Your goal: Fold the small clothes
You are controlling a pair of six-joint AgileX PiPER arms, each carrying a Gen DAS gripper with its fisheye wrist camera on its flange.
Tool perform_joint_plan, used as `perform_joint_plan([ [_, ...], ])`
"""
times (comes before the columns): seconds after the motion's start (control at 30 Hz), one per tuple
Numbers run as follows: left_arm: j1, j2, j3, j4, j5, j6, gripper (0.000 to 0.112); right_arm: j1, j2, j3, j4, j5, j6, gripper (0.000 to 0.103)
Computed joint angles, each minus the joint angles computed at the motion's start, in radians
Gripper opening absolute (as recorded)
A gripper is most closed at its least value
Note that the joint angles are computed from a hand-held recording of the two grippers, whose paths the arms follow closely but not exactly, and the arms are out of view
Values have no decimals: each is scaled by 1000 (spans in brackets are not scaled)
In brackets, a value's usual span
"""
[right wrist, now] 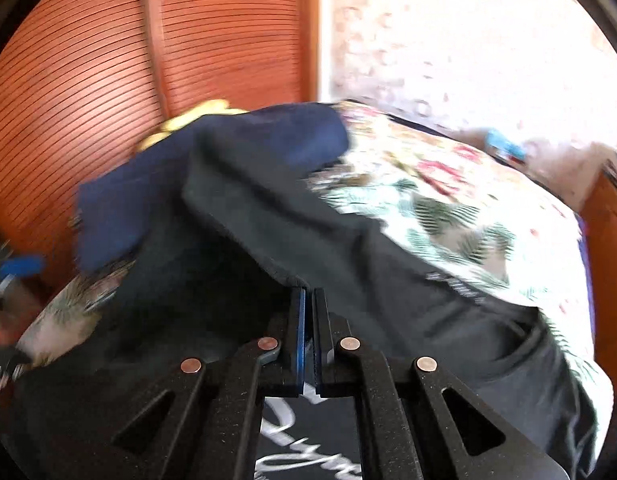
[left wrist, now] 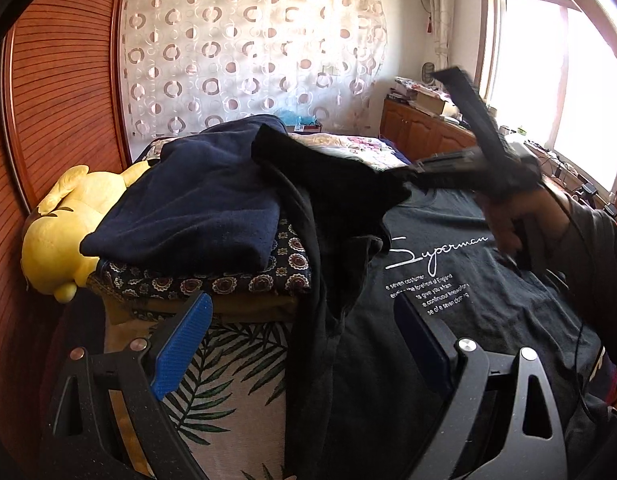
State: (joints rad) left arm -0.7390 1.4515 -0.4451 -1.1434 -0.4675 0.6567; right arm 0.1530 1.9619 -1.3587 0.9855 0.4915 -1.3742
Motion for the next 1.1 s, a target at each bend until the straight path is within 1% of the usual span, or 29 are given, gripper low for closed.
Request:
perform_joint_plan([
  [0.03, -3, 1, 0, 6, -1, -9, 93, 15, 14, -20, -37, -51, 63, 3],
  [0.07, -5, 1, 0, 4, -1, -11, 93, 19, 32, -37, -33, -97, 85, 3],
  [0.1, -10, 7, -3, 8, -3, -20, 93, 24, 47, -55, -50, -123, 122, 3],
  [0.17, -8, 17, -7, 29, 1, -42, 93, 32, 86, -107, -157, -135, 263, 18],
  [0.2, -11, 29, -15, 29, 4, -44, 93, 27, 101, -122, -172, -130, 287, 33],
  [0.23, -7, 33, -21, 27, 10, -38, 93, 19, 106, -120, -151, -127, 272, 37],
  [0.27, -7, 42, -31, 20, 14, -29, 93, 18, 99, -100, -110, -132, 229, 37],
  [0.37, -12, 67, -54, 12, 17, -18, 93, -22, 83, -55, -38, -99, 129, 37],
  [0.43, -22, 87, -71, 21, 16, -27, 93, -63, 52, 12, 49, -82, 1, 37],
  [0.5, -41, 112, -94, 13, 10, -20, 93, -102, 10, 76, 98, -75, -84, 38],
  [0.53, -42, 122, -110, 4, 15, -5, 93, -128, -8, 117, 148, -74, -156, 40],
  [0.6, -53, 149, -141, -2, 24, 12, 93, -191, -59, 177, 162, -37, -218, 43],
  [0.63, -56, 160, -156, 1, 31, 16, 93, -228, -71, 211, 190, -11, -271, 46],
  [0.67, -58, 172, -172, 7, 42, 18, 93, -259, -103, 242, 185, 7, -284, 47],
  [0.73, -59, 188, -195, 15, 58, 24, 90, -328, -129, 302, 231, 33, -372, 49],
  [0.8, -58, 208, -226, 1, 81, 54, 86, -386, -199, 377, 218, 50, -402, 50],
  [0.83, -57, 215, -239, -10, 89, 74, 86, -418, -207, 402, 226, 62, -434, 50],
  [0.87, -56, 220, -249, -18, 97, 92, 84, -433, -226, 421, 212, 71, -432, 50],
  [0.9, -53, 230, -264, -19, 112, 108, 79, -452, -238, 440, 208, 75, -443, 50],
  [0.93, -48, 235, -277, -36, 128, 134, 76, -480, -259, 460, 194, 87, -448, 50],
  [0.97, -41, 238, -288, -58, 144, 165, 71, -511, -282, 488, 192, 102, -469, 50],
  [1.0, -32, 247, -303, -61, 164, 181, 63, -542, -294, 510, 190, 119, -488, 50],
  [1.03, -26, 255, -315, -67, 179, 196, 57, -576, -289, 517, 191, 138, -510, 50],
  [1.1, -14, 278, -350, -127, 213, 281, 45, -609, -293, 528, 179, 153, -507, 50],
])
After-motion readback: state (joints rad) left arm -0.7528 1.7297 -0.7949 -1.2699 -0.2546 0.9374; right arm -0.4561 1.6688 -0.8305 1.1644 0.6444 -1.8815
